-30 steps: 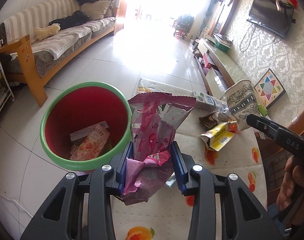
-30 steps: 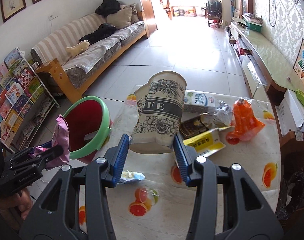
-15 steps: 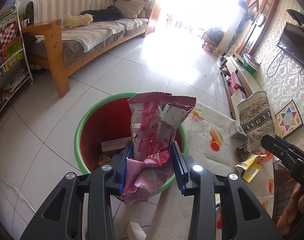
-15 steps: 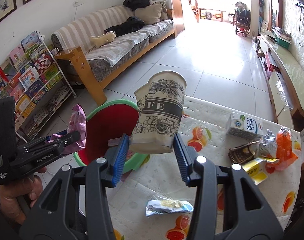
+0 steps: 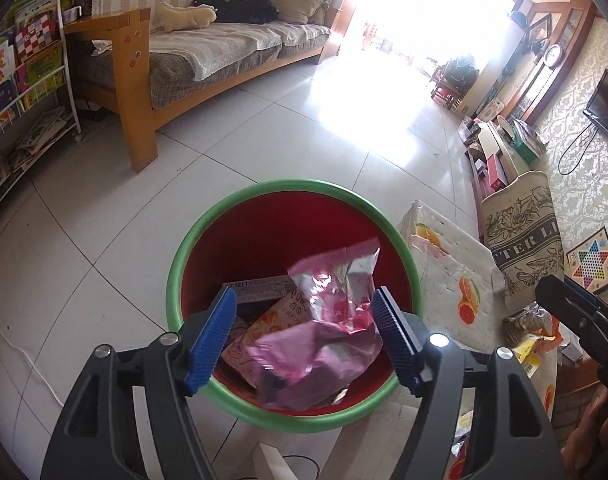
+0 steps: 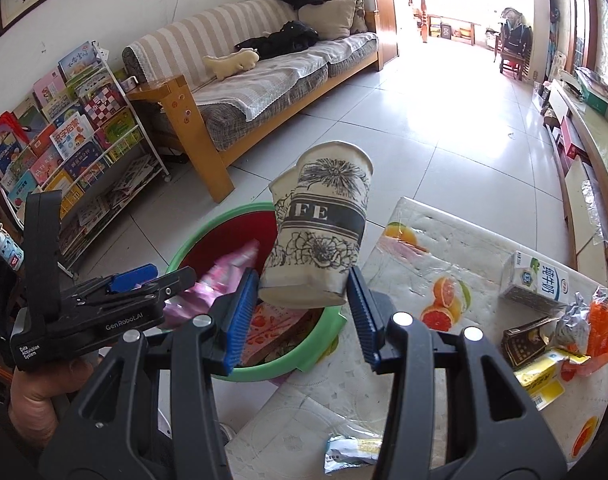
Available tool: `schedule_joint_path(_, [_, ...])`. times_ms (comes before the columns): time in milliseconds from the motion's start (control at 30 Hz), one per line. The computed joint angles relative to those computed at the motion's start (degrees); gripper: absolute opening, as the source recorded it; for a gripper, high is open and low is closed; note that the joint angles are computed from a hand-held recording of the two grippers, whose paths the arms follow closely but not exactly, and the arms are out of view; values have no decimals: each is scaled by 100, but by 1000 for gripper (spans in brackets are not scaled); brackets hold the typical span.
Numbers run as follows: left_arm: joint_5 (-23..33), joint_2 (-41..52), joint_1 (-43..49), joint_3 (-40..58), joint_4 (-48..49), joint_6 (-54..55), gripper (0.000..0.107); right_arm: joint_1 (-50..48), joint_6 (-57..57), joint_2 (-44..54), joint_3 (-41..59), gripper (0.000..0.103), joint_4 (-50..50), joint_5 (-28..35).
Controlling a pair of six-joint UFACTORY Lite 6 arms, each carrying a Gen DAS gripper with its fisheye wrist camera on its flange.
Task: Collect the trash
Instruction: 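Carry the wrapper and cup over the red bin and open both tools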
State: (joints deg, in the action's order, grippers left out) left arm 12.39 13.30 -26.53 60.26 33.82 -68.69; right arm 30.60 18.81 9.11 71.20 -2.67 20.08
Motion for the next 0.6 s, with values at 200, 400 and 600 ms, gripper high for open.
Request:
schedule_joint_path(200, [149, -327, 70, -400, 847, -961, 70, 83, -101, 260, 155, 45, 154, -51])
schedule_joint_path(400, [329, -845, 326, -838, 1293, -1506, 72, 253, -193, 651, 436, 45, 301, -103])
schedule_joint_path(600, [227, -1294, 542, -1254, 1377, -1448, 78, 471, -220, 1290, 975, 45, 364, -85])
